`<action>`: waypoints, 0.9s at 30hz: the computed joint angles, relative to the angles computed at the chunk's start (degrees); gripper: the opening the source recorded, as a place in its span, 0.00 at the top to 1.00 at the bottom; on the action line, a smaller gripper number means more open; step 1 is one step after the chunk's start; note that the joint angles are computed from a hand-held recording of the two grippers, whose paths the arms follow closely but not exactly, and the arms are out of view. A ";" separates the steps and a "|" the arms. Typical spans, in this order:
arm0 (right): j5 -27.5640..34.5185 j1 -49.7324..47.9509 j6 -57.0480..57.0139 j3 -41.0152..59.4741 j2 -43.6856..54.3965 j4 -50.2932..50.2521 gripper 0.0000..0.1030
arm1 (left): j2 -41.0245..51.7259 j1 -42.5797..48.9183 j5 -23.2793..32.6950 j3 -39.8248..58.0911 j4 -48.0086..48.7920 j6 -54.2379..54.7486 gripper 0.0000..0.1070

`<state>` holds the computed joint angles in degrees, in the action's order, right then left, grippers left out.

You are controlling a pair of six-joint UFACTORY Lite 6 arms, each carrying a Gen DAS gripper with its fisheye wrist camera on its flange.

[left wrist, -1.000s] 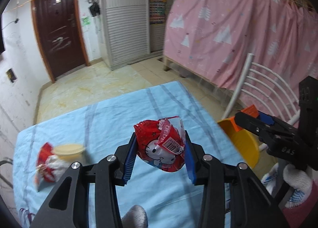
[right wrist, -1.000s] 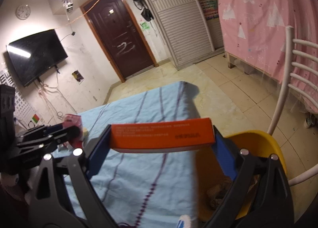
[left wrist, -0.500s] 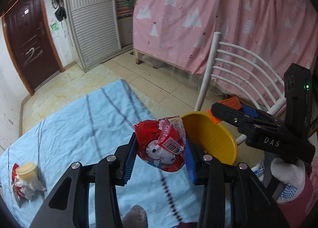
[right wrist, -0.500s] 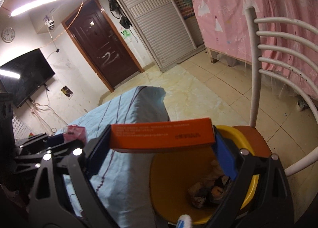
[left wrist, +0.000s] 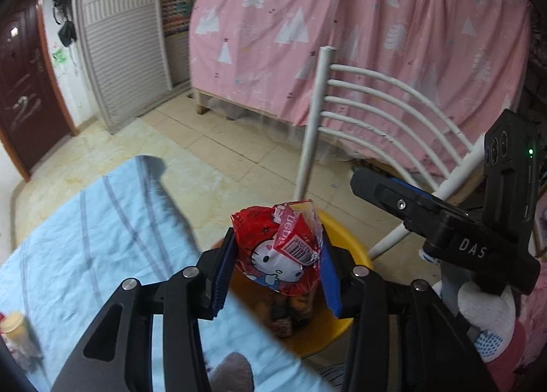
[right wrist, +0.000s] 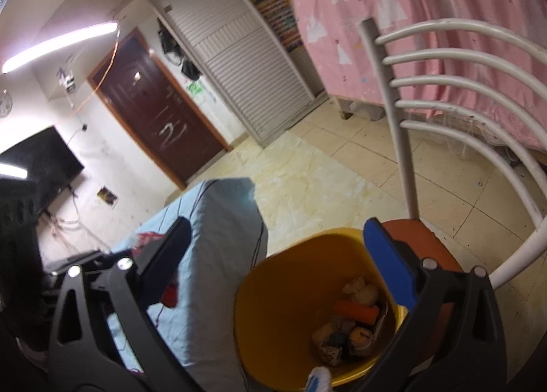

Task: Collect trash
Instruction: 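Carry the red snack bag and orange box to the yellow bin and release both, then move both tools back to the bed toward the toothpaste tube and tissue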

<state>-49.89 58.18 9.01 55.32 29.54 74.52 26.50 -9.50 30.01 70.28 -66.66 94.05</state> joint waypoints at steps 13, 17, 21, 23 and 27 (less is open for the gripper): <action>1.55 0.54 -5.50 6.06 2.70 4.11 0.06 | -0.56 3.53 3.00 -1.60 -1.37 3.14 0.44; 2.65 0.64 -10.13 10.82 4.88 6.14 0.06 | -0.36 8.18 6.07 -0.01 0.09 1.93 0.43; 4.19 0.61 -16.89 18.32 8.43 9.30 0.06 | 0.09 12.89 9.26 1.80 0.87 1.75 0.40; 5.01 0.54 -21.04 22.80 10.57 11.31 0.06 | 0.62 15.80 11.29 3.00 1.18 2.15 0.39; 6.84 0.37 -31.04 34.45 16.63 16.39 0.06 | 2.99 21.64 14.79 7.16 2.05 2.13 0.36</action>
